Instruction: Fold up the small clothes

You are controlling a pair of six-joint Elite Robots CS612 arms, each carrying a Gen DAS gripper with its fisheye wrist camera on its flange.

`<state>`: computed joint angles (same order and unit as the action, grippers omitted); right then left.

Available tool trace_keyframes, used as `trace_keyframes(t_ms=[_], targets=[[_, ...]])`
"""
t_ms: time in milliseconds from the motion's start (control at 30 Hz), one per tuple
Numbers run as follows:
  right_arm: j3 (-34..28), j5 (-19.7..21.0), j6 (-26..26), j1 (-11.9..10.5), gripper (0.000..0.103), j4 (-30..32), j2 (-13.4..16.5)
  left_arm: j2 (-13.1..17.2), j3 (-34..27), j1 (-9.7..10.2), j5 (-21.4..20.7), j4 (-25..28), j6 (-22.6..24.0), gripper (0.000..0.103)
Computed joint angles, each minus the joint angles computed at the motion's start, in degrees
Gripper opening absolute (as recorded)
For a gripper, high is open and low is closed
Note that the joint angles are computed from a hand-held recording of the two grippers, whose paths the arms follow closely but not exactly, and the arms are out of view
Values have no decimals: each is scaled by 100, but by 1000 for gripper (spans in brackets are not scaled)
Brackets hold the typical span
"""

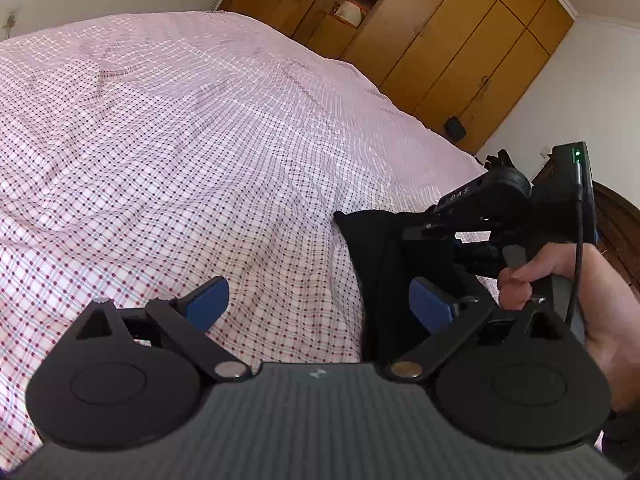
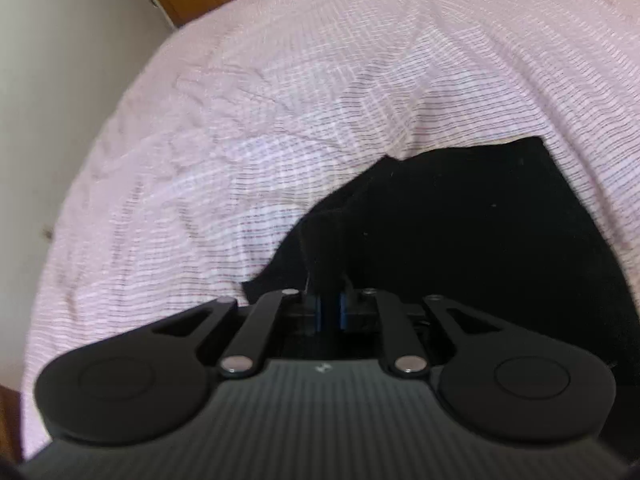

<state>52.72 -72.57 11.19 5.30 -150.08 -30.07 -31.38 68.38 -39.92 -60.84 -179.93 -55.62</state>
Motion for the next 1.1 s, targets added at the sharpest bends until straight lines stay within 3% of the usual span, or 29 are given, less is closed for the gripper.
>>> trace_keyframes(t_ms=[133, 200, 267, 300, 433, 567, 633, 733, 833, 900, 1100], targets=[[-124, 638, 79, -108, 21, 288, 16, -20, 40, 13, -18, 14, -61, 99], [-84, 1180, 315, -207, 34, 116, -5, -20, 48, 22, -36, 18, -109, 99], [19, 1430, 265, -279, 46, -75, -90, -16, 46, 27, -65, 15, -115, 99], [120, 1431, 109, -306, 52, -185, -165, -12, 46, 25, -81, -11, -108, 99], [641, 1334, -957, -439, 56, -333, -512, 64, 27, 60, -614, -549, -176, 99], [1658, 1195, -2228, -681, 56, -1258, -906, 344, -191, 148, -1799, -1535, -771, 99], [2114, 1042, -2498, -797, 56, -1879, -1015, 472, -363, 144, -2158, -1672, -1002, 98], [2657, 1195, -2193, -1025, 56, -2454, -1099, 617, -631, 125, -2553, -1517, -1108, 97], [3109, 1658, -1338, -1259, 58, -2957, -1131, 792, -889, 127, -2951, -1410, -1598, 88], [3303, 1910, -945, -1350, 58, -3342, -1078, 880, -1013, 112, -2988, -1403, -1787, 88], [3312, 1573, -1457, -1228, 58, -3833, -909, 1068, -1343, 142, -2702, -1242, -2044, 87]])
